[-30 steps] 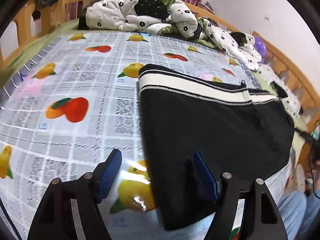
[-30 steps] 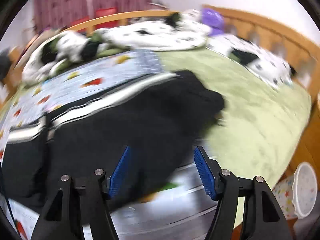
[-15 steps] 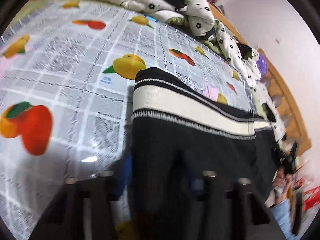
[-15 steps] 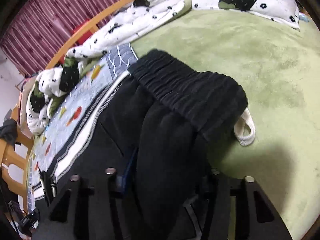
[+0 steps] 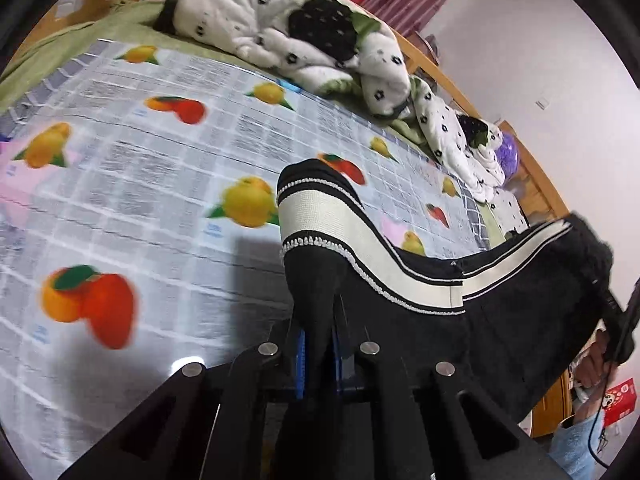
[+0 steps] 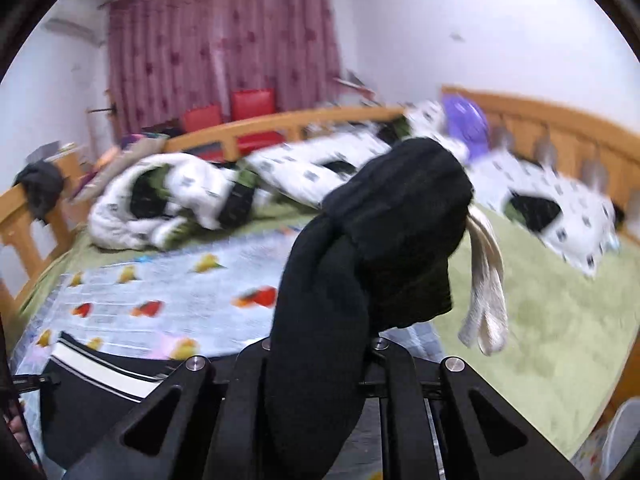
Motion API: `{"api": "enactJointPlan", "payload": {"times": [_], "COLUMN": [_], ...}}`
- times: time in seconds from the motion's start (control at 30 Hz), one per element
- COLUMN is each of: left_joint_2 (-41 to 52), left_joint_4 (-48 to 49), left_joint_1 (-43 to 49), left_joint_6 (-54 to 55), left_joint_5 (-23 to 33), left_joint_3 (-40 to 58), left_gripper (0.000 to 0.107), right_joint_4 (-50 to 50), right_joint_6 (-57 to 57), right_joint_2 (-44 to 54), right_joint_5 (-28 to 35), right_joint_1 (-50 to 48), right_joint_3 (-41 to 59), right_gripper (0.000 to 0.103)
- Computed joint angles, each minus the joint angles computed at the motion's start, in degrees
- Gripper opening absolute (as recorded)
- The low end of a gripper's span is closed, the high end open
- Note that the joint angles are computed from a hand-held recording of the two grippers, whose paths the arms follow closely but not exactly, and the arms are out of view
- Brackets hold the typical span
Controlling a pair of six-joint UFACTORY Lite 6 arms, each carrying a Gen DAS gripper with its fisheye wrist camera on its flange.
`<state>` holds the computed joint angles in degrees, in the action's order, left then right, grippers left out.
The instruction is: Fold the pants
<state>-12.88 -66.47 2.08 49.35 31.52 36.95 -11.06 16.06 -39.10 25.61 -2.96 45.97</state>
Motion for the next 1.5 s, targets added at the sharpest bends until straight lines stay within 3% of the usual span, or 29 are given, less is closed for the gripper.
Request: {"api": "enactJointPlan", "payload": {"times": [0.13, 0.33, 0.5, 0.67, 0.7, 0.77, 0.83, 0.93, 1.03, 1.17, 1.23, 1.4, 1.5], "left_joint_2": [-0.9, 4.2, 11.7, 11.9, 11.1, 8.2, 5.4, 2.0, -3.2, -7.0, -7.5, -8.7, -8.6], "left_joint_4": [8.6, 20.4, 14.0, 15.0, 15.8, 16.7, 16.4, 18.6, 18.7, 17.9, 17.0, 17.1, 17.5], "left_joint_1": [16.0, 33.4, 38.7, 36.6, 36.5, 37.2, 38.5, 38.9, 39.9, 44.9, 48.9, 57.9, 63.6], "left_joint_6": [3.0, 10.7, 20.9, 19.0, 18.4, 19.1, 20.8, 20.4, 22.0, 25.8, 28.5, 34.9, 38.7], "left_joint_5": [8.1, 8.0, 7.7, 3.4, 3.2, 2.9, 3.1, 2.9, 3.3, 8.7, 13.5, 21.7, 24.9], "left_joint_3": [1.2, 6.3, 6.8, 5.4, 5.1, 3.5, 1.5, -0.7, -3.5, -5.5, -5.8, -7.7, -8.9], "left_gripper": [0.010, 0.010, 0.015, 0.023, 0.023, 0.023, 0.024, 0.024, 0.024, 0.024, 0.024, 0.024, 0.024], "right_joint_4": [-17.7, -33.3, -32.7, -6.4, -5.2, -10.0, -20.1, -22.9, -26.9, -33.7, -37.8, -44.9, -42.7], "right_joint_6": [24.0, 50.1, 52.0, 27.4, 26.0, 30.3, 39.7, 44.4, 56.9, 72.3, 78.3, 88.2, 87.9], "right_joint_2": [3.3, 10.6, 18.8, 26.0, 24.5, 20.3, 15.9, 8.0, 1.7, 14.8, 23.8, 41.9, 51.7], "right_joint_5": [7.2, 5.4, -1.5, -11.5, -9.8, -2.1, 9.6, 22.5, 31.0, 26.8, 21.1, 10.5, 4.1], "right_joint_1": [21.0, 35.4, 27.1, 14.8, 15.0, 18.1, 25.8, 36.7, 52.2, 65.7, 70.3, 75.9, 75.8], "right_joint_3": [7.5, 3.4, -8.0, -15.6, -16.0, -15.8, -15.3, -15.5, -16.1, -9.4, -3.6, 9.0, 15.0], "right_gripper": [0.012, 0.012, 0.013, 0.023, 0.026, 0.048, 0.048, 0.048, 0.048, 0.048, 0.048, 0.048, 0.046]}}
